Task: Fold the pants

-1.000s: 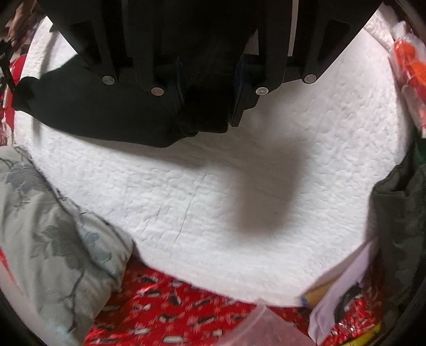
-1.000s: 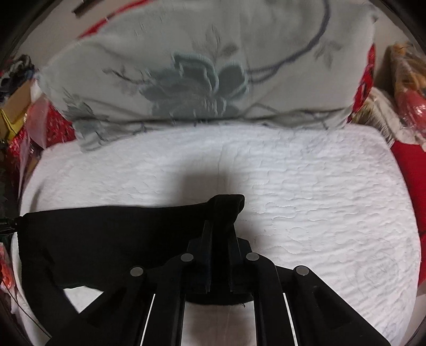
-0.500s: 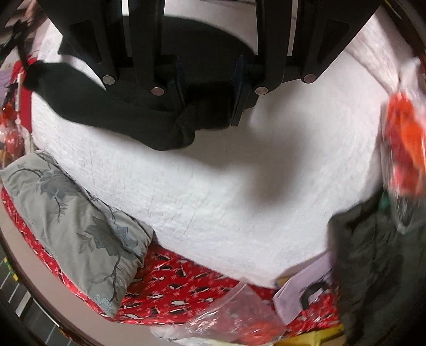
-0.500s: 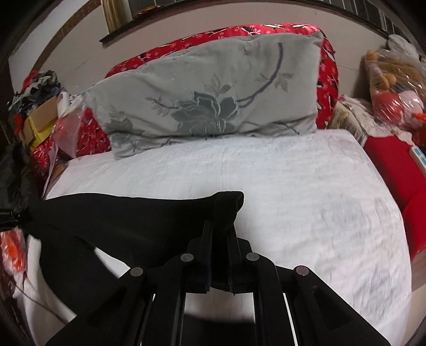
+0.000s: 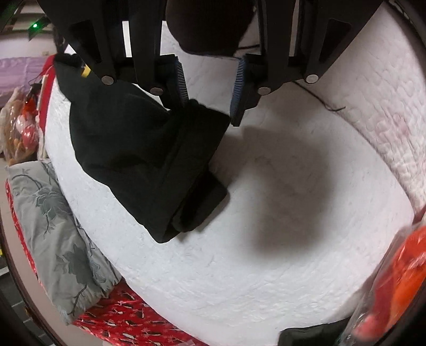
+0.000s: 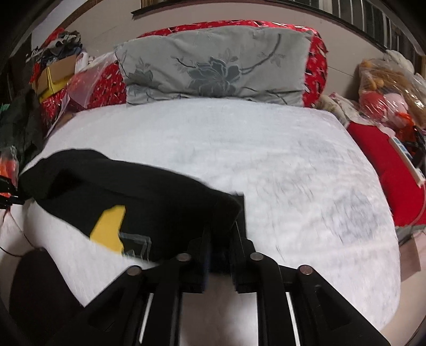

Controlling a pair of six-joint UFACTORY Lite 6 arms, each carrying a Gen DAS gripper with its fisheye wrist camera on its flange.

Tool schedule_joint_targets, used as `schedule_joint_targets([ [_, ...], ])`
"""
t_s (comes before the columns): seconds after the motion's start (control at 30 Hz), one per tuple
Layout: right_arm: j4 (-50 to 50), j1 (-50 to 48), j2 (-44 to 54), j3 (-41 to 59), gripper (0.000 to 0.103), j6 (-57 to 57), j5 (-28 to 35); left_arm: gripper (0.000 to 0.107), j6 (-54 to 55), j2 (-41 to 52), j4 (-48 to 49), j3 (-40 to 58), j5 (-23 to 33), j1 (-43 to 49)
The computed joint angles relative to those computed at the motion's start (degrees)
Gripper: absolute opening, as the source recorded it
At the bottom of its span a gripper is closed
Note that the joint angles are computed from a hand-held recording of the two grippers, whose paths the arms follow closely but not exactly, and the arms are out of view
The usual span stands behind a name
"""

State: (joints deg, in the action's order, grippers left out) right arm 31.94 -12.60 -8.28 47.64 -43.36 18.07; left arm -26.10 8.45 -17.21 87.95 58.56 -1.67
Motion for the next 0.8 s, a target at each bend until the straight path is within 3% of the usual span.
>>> schedule_joint_targets([
  [0.07,-1.3,-2.5,-2.4,-1.8,0.031,0.5,1.3,0.036,-0.2,-2.7,0.2,-1.5,0.2,0.5],
  [0.17,-4.5,-7.2,-3.7,-1.4,0.032,4.4,4.8,0.045,-0.9,-6.5,0.0,-3.8,0.1,0.4],
  [0.3,5.8,-16.8,-1.6,3.1,0.036,0.6,14.9,0.054,-0.6,-11.5,-2.0,-7.4,0.3,-0.2],
  [0.43,13.9,-21.0,4.0,8.1,0.049,1.2,25.5,0.059,-2.1,-8.6,-2.5,-3.9,-0.4,-3.5],
  [0.57,22.3,-21.0,8.8,9.4,0.049,4.4,34.0,0.061,-2.7,-1.6,-2.4,1.4,-1.2,-5.2],
  [0.8,28.7,-15.6,14.8,10.9,0.049,10.0,33.1,0.061,-4.0,9.3,-2.7,10.4,-2.3,-4.4],
])
